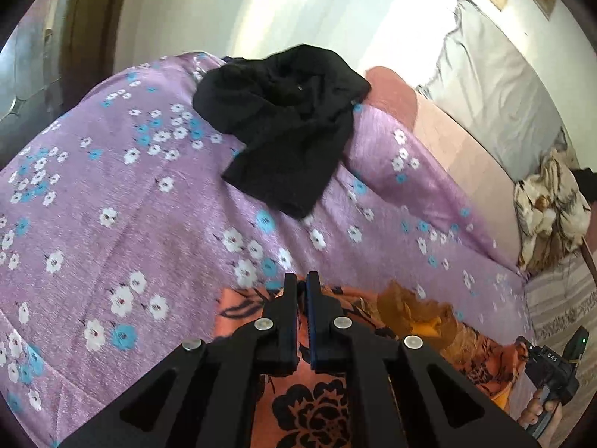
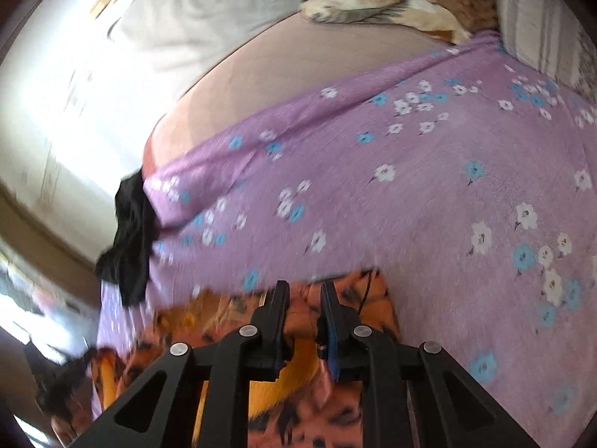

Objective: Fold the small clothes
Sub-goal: 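Fold the hem over to the collar with the right gripper while the left gripper holds the blouse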

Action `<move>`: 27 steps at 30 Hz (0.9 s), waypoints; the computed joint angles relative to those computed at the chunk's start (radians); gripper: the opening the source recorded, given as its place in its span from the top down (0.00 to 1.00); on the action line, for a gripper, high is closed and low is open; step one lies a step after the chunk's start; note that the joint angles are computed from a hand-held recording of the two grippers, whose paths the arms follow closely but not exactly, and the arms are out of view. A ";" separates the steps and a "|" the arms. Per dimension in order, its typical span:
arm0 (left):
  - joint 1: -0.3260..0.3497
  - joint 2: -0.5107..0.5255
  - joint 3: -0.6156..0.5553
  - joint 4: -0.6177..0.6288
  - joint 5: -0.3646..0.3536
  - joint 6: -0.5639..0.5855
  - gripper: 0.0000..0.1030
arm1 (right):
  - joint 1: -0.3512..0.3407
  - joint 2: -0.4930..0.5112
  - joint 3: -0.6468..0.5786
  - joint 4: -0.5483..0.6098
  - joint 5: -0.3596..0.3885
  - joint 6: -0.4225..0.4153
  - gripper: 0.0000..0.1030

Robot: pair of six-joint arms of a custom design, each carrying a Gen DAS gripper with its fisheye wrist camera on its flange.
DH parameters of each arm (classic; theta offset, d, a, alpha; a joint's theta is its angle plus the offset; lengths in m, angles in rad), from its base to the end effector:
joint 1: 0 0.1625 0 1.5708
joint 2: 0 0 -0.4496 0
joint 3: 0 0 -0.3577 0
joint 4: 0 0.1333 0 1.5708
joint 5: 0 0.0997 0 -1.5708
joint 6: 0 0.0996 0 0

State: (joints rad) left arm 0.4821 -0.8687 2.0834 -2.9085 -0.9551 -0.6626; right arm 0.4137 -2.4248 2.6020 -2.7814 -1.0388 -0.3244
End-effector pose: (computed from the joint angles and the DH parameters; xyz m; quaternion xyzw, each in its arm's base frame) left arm -0.3758 -0.4120 0.1020 0.1829 0.9336 -0.2698 0.1487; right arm -0.0524 -0.2238 0.4365 -0.2205 -0.8197 0.5060 0.1530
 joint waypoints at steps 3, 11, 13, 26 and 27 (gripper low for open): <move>0.004 0.012 -0.014 0.011 0.054 -0.033 0.96 | -0.017 0.098 -0.014 -0.110 0.006 0.096 0.82; 0.039 0.019 -0.020 0.086 0.218 -0.244 0.96 | 0.140 0.232 -0.060 -0.227 -0.146 0.156 0.79; 0.037 0.008 -0.025 0.145 0.241 -0.297 0.96 | 0.237 0.216 -0.057 -0.238 -0.232 0.110 0.79; -0.176 -0.042 0.025 0.582 -0.009 -0.402 0.96 | 0.796 0.294 0.036 -0.083 -0.651 -0.028 0.79; -0.184 -0.037 0.033 0.589 -0.028 -0.403 0.96 | 0.853 0.369 0.051 -0.149 -0.735 0.002 0.79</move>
State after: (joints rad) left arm 0.2977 -0.9059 2.1163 -2.3199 -0.9835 -1.0660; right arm 1.2662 -2.0558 2.6526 -2.9299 -1.7739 -0.3228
